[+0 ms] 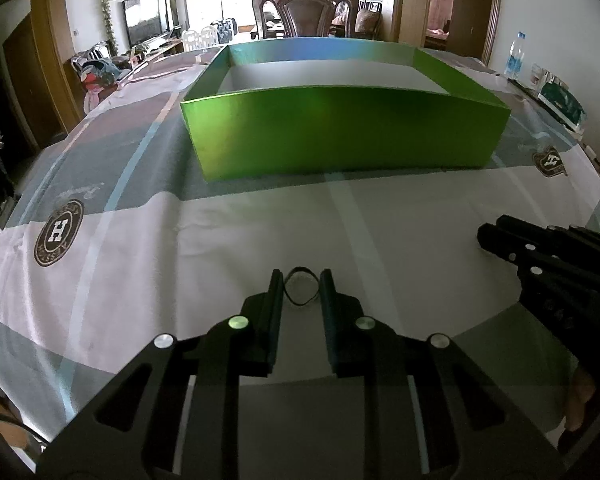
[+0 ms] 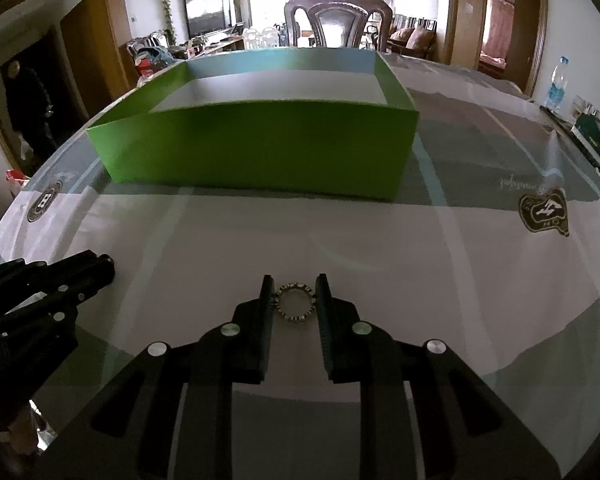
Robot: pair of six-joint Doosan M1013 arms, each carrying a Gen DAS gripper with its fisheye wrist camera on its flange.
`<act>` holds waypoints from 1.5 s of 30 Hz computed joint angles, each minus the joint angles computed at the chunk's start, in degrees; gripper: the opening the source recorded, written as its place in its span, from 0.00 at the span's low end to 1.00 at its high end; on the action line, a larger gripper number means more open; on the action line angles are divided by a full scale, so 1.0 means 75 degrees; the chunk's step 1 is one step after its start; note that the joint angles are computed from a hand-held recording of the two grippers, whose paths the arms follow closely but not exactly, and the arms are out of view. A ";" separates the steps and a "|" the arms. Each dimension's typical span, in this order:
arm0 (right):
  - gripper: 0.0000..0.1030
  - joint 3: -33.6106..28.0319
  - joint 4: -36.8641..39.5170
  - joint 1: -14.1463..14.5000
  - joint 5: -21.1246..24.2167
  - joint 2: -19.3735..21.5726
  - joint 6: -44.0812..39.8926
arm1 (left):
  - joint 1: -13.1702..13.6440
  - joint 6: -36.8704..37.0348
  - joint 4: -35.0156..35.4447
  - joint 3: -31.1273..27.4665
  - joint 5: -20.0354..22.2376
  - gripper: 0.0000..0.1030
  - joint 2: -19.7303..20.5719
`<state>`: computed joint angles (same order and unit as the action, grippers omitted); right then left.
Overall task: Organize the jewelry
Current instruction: 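Carry both rings into the green box and open both tools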
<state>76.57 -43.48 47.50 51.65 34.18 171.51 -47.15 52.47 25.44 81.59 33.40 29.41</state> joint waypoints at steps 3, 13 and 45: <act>0.20 0.0012 -0.0157 0.0024 0.0025 -0.0053 0.0080 | -0.0002 -0.0141 0.0147 0.0047 -0.0053 0.18 -0.0062; 0.20 -0.0147 -0.1113 0.0119 0.0413 -0.0284 0.0351 | 0.0038 -0.0625 0.0785 0.0054 -0.0316 0.18 -0.0391; 0.20 -0.2148 0.0288 -0.0887 0.0579 0.0888 -0.1244 | 0.0544 0.0761 -0.0365 -0.3206 0.1238 0.18 0.1435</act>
